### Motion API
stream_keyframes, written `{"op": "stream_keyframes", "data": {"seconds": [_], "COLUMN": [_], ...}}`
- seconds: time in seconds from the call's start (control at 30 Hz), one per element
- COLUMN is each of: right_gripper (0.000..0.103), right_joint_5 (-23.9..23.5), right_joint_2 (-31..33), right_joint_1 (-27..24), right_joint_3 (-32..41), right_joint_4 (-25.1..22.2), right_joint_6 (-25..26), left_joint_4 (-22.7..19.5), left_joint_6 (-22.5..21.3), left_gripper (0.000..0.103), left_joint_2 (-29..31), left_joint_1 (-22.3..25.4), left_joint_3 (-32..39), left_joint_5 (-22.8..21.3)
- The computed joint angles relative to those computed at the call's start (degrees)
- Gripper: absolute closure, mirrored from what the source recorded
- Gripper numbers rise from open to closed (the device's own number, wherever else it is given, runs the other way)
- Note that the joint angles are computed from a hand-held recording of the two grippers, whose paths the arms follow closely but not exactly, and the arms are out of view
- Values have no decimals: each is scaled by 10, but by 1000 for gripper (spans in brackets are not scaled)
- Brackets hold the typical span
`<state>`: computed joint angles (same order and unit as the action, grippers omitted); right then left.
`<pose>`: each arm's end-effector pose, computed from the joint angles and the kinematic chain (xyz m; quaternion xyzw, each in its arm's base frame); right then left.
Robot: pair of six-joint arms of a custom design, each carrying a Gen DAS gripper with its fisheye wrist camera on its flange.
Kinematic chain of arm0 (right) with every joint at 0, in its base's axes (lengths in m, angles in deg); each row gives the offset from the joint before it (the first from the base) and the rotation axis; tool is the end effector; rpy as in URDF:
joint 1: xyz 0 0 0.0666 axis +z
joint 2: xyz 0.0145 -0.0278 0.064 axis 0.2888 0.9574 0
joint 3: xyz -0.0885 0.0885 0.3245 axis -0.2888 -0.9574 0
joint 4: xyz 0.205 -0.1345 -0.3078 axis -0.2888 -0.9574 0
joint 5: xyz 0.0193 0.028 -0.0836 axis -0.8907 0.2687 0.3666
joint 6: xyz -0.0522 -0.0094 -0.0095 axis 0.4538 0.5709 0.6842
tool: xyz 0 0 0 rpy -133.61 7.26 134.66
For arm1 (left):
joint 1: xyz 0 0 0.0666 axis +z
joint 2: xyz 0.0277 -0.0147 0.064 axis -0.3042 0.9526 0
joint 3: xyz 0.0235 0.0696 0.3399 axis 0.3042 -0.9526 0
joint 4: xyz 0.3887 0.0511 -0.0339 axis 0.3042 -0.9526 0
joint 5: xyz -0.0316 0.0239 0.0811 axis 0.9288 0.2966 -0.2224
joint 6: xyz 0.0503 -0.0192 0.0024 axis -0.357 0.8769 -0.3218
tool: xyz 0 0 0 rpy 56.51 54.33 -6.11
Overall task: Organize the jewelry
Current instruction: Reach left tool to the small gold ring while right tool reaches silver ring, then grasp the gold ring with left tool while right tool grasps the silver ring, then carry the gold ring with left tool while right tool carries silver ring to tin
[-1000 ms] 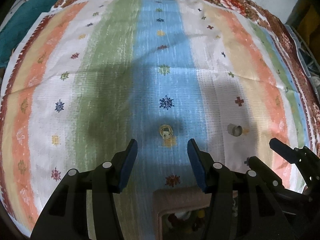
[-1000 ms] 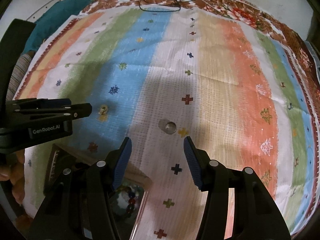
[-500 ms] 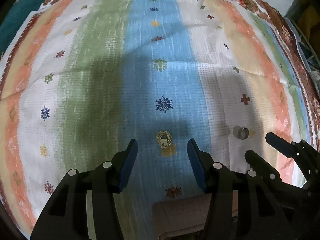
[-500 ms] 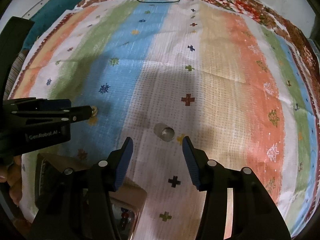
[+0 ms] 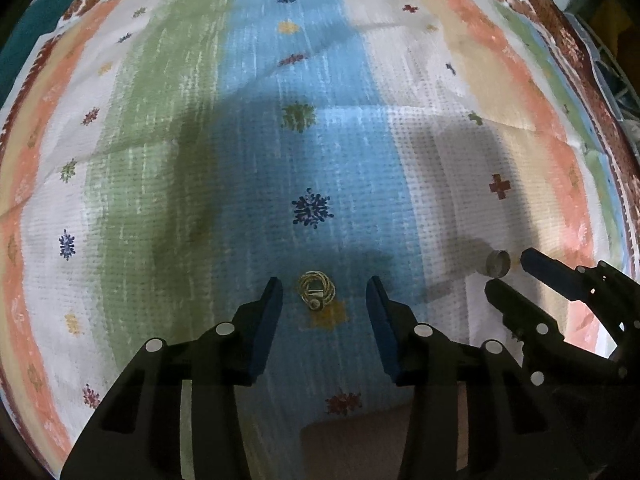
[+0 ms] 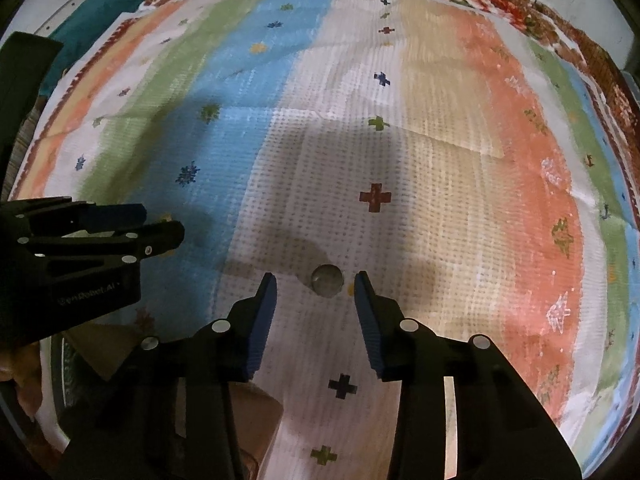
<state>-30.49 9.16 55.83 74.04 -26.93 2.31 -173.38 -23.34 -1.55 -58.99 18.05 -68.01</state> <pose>0.2953 0.2293 0.4464 0.0048 0.9842 0.0063 0.1766 0.3414 -0.3026 0.4624 0.1675 0.9787 -0.0813 0.0866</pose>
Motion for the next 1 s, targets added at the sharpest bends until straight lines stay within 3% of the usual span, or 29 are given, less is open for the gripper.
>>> {"op": "stream_keyframes", "data": {"seconds": [0.23,0.37,0.5,0.7,1.0], "right_gripper": [68,73,83,83,83], "right_joint_5": [-14,-14,-20,-31,-11], "right_joint_2": [7,10,12,7,-7], "right_joint_1": [-10,-13,-14,-20,-7], "right_joint_3": [-6,-8,-6,-7,1], "right_joint_4": [6,7,6,10,-4], "right_joint_6": [8,12,11,11,4], "left_joint_4": [12,13,16,11,5], "left_joint_6": [-3,-7,-11,-8,2], "left_gripper": [68,85,87,87,88], "left_joint_2": [6,8,8,2,-17], "left_joint_1": [-2,-4,-3,-7,-11], "left_joint_3": [-3,-1,-3,-4,-5], "left_joint_5": [-9,-4,-5,-16,-20]}}
